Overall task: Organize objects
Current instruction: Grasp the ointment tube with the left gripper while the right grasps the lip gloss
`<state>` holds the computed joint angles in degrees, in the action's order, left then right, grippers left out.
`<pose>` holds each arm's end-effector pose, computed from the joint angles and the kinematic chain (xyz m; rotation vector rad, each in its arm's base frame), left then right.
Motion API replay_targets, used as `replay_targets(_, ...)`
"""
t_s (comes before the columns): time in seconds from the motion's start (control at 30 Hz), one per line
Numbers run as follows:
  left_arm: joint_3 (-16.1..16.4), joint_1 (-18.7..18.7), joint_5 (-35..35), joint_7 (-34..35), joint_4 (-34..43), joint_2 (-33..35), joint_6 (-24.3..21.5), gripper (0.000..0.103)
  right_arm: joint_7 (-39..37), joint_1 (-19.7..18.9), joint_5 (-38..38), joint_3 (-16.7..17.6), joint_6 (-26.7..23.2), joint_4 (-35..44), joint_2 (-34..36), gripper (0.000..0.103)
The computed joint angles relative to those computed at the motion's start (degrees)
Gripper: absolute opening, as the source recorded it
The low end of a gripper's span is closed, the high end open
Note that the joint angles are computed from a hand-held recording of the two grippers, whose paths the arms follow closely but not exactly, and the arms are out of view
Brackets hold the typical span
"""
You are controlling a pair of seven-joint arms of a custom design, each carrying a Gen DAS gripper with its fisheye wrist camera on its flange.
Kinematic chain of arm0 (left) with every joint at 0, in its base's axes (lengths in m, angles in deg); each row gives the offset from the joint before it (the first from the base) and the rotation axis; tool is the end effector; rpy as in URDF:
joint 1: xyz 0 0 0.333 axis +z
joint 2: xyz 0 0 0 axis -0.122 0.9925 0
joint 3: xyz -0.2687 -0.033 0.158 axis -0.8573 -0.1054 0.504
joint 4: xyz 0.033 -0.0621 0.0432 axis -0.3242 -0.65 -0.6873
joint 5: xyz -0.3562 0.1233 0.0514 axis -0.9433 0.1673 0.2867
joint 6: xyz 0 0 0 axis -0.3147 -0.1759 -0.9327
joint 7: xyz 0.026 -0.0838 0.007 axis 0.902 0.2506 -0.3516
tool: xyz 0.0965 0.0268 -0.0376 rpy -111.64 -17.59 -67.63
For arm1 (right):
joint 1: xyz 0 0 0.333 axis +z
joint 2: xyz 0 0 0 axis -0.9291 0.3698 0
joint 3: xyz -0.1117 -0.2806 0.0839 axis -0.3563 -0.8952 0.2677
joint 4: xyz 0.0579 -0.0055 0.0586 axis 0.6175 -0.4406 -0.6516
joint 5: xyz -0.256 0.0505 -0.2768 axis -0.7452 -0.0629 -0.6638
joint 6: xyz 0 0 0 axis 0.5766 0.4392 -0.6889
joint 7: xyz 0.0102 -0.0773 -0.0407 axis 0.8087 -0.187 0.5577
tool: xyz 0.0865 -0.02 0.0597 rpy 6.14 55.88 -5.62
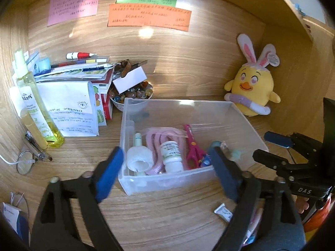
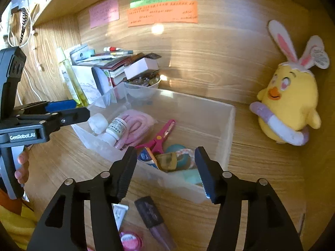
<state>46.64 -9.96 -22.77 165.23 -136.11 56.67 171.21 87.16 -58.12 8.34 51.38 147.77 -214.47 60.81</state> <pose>0.5659 -0.0791 0.5411 -1.2396 2.2903 -1.1947 0.4606 0.2036 0.5181 -1.6867 1.6866 -0.7602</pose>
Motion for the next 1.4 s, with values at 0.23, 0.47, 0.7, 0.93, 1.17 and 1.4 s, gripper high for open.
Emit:
replay_targets(0.23,0.3,-0.8,0.5,0.4,-3.9,-3.2,-3.9,0.097,7.1,-1.9,-3.3,2.7,-3.4,-6.6,-8.2,0.065)
replay_targets(0.47,0.0,-2.4,3.4,-1.2,-8.9,-5.8,-6.4,0.097,6.3,-0.4,-0.2,3.8,-9.0,-12.0,-13.5,0.066)
replay_targets(0.7,-0.3,-4.1,4.7,-6.0,-13.7,-7.6,-5.6,0.088,6.7,2.6,6.3,2.7,-9.3,-16.8,-15.5,0.066)
replay_targets(0.93,0.3,-4.5,6.6,-7.0,-15.5,-8.7,-9.9,0.070,6.3,4.8,13.6,1.0,-5.2,-21.2,-16.7,0.063)
replay_targets(1.17,0.5,-4.7,7.4,-5.5,-17.1,-9.6,-9.1,0.058,5.5,4.6,17.7,1.2,-1.0,-22.4,-15.7,0.050)
replay_targets(1.4,1.1,-3.8,7.9,-5.2,-16.2,-8.6,-9.0,0.039,2.9,3.3,19.5,0.6,1.1,-21.8,-14.2,0.038)
